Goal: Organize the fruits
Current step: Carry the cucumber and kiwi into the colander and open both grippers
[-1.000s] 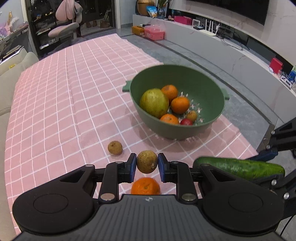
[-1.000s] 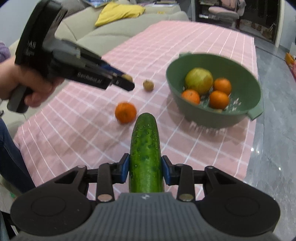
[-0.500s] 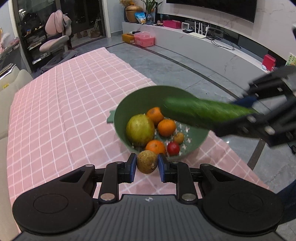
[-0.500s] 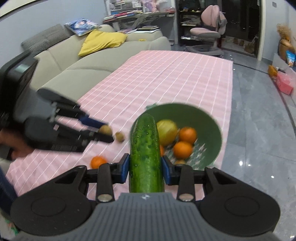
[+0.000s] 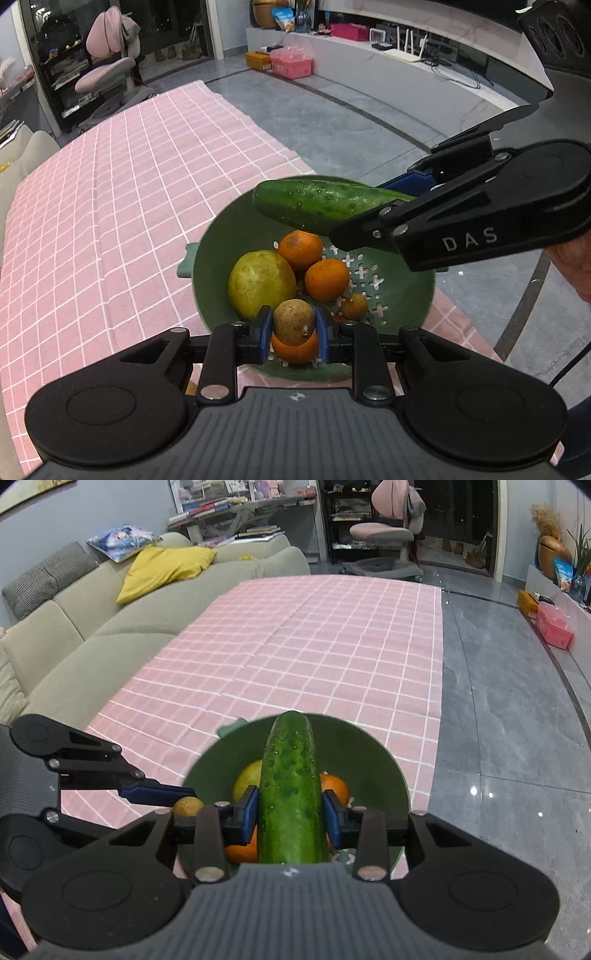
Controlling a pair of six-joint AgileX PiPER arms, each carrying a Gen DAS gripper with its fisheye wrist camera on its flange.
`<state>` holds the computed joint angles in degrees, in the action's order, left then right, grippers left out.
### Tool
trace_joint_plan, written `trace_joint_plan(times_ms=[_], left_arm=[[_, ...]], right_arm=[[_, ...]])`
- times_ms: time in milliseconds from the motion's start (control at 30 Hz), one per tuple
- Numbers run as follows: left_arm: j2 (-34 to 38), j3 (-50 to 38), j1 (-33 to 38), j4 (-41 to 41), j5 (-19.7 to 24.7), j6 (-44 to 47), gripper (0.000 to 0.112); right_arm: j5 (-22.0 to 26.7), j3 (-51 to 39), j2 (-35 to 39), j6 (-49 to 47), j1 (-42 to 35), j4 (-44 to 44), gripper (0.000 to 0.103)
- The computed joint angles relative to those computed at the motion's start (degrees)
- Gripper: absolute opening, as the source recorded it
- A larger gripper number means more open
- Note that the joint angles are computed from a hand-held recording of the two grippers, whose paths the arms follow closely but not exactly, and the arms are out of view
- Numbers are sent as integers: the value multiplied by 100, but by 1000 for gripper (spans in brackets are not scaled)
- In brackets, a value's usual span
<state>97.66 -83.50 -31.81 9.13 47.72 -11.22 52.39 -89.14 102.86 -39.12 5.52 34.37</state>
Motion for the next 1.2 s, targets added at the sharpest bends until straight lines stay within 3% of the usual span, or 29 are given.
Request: trace_joint_plan(times_ms=[500, 1200], left_arm=[[458, -207, 120, -158, -94, 79, 27], [815, -377, 105, -271, -92, 201, 28]], right_arm=[[-173, -451, 735, 49, 121, 29, 33], [121, -842, 1288, 326, 233, -296, 35]])
